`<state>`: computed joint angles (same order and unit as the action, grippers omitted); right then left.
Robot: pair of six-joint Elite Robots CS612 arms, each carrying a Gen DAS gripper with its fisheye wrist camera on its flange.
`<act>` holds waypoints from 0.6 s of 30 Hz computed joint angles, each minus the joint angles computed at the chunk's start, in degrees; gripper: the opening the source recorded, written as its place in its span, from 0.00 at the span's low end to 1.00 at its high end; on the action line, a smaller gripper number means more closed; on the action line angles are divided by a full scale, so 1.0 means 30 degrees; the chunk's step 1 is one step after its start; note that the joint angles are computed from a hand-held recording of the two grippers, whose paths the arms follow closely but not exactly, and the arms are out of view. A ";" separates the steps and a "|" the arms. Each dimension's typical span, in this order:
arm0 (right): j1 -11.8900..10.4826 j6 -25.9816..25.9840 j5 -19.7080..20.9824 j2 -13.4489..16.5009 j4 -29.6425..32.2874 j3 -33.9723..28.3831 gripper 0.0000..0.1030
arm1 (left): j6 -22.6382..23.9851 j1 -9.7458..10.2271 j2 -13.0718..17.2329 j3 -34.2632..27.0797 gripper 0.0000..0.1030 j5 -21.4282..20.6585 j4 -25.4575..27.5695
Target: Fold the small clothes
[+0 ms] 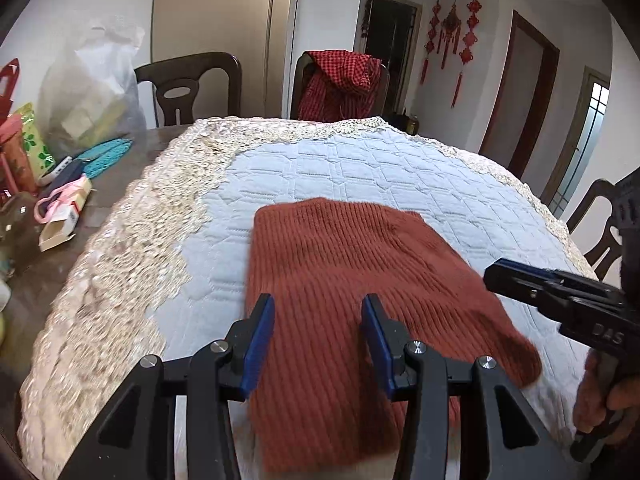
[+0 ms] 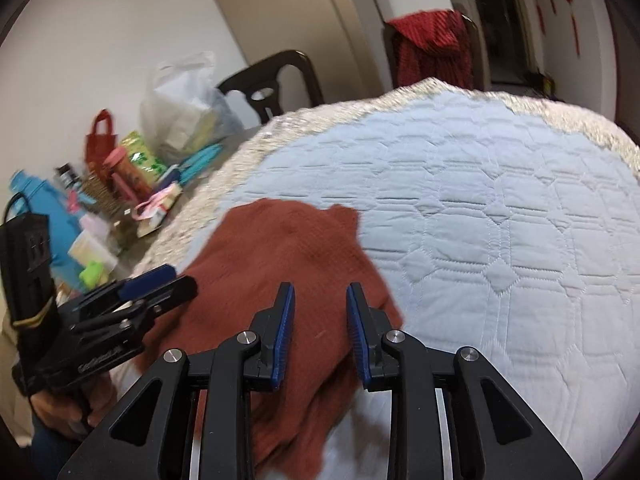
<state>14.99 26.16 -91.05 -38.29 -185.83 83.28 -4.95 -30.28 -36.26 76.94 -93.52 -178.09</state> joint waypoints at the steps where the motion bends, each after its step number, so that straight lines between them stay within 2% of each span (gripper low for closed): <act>1: 0.0103 -0.0281 0.0019 -0.0092 -0.0206 0.0156 0.26 | 0.0011 -0.0023 -0.0143 0.0275 0.46 0.0108 -0.0081; 4: 0.0361 -0.1176 0.0169 -0.0256 -0.0248 0.0441 0.26 | 0.0018 -0.0115 -0.0487 0.0996 0.47 0.0590 -0.0141; 8: 0.0629 -0.2241 -0.0195 -0.0246 0.0693 0.0474 0.26 | 0.0176 -0.0186 -0.0634 0.1574 0.47 0.0949 -0.0564; 18: 0.0672 -0.1895 -0.0588 -0.0154 0.0827 0.0727 0.24 | 0.0267 -0.0213 -0.0452 0.1552 0.49 0.1187 -0.0759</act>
<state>17.01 20.47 -92.82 -38.75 -183.35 85.46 -4.15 -30.92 -37.62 81.60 -89.95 -180.36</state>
